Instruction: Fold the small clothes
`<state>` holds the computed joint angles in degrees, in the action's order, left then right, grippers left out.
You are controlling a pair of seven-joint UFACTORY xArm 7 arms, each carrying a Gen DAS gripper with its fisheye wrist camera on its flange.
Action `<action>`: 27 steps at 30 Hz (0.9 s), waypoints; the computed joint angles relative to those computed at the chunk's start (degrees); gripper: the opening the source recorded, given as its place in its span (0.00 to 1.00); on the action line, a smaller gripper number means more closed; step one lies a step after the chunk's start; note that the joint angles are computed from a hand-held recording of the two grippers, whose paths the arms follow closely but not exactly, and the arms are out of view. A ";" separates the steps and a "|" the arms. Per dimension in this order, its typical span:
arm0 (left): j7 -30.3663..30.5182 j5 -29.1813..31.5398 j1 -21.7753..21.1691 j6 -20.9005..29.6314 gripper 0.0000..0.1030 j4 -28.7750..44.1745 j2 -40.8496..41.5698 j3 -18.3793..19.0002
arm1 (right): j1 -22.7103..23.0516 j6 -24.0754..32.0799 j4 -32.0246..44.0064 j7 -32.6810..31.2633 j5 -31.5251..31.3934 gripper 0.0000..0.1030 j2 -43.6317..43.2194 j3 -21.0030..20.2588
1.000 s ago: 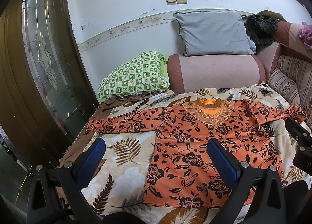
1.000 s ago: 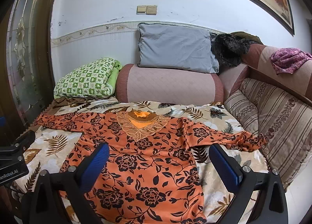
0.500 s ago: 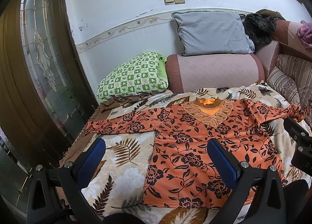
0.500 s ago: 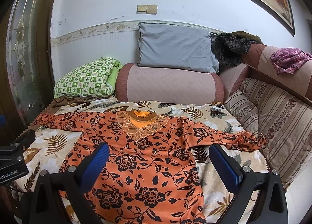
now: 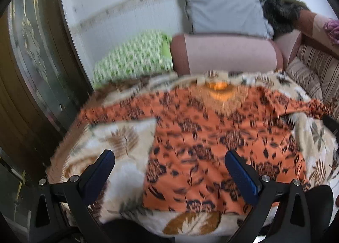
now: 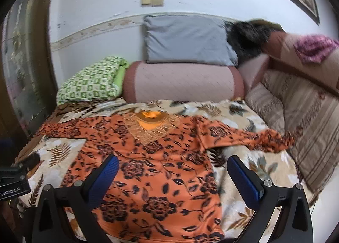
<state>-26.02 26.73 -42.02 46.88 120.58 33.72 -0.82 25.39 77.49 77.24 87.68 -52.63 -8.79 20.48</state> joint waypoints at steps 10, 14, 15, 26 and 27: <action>1.47 -2.34 -1.47 5.35 1.00 7.93 6.05 0.64 | -8.19 5.81 -14.27 1.53 8.25 1.00 -14.58 -0.24; 2.17 -2.14 -2.15 4.13 1.00 7.97 5.28 0.99 | -10.64 9.11 -11.81 0.12 5.54 1.00 -14.29 3.51; 2.01 -1.63 -2.38 3.53 1.00 7.40 4.73 1.26 | -10.79 9.64 -10.78 -0.26 4.70 1.00 -13.72 4.37; -4.15 7.18 -3.48 -3.28 1.00 -1.88 -3.31 2.30 | -5.63 14.88 2.62 -2.36 -3.81 1.00 -3.32 7.84; -4.64 7.85 -3.47 -3.61 1.00 -2.52 -3.82 2.14 | -4.84 15.55 3.78 -2.48 -4.49 1.00 -2.40 7.80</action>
<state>-30.66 34.57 -45.49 43.28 118.07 29.90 1.32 20.55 93.04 81.02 85.20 -57.11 -11.19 28.27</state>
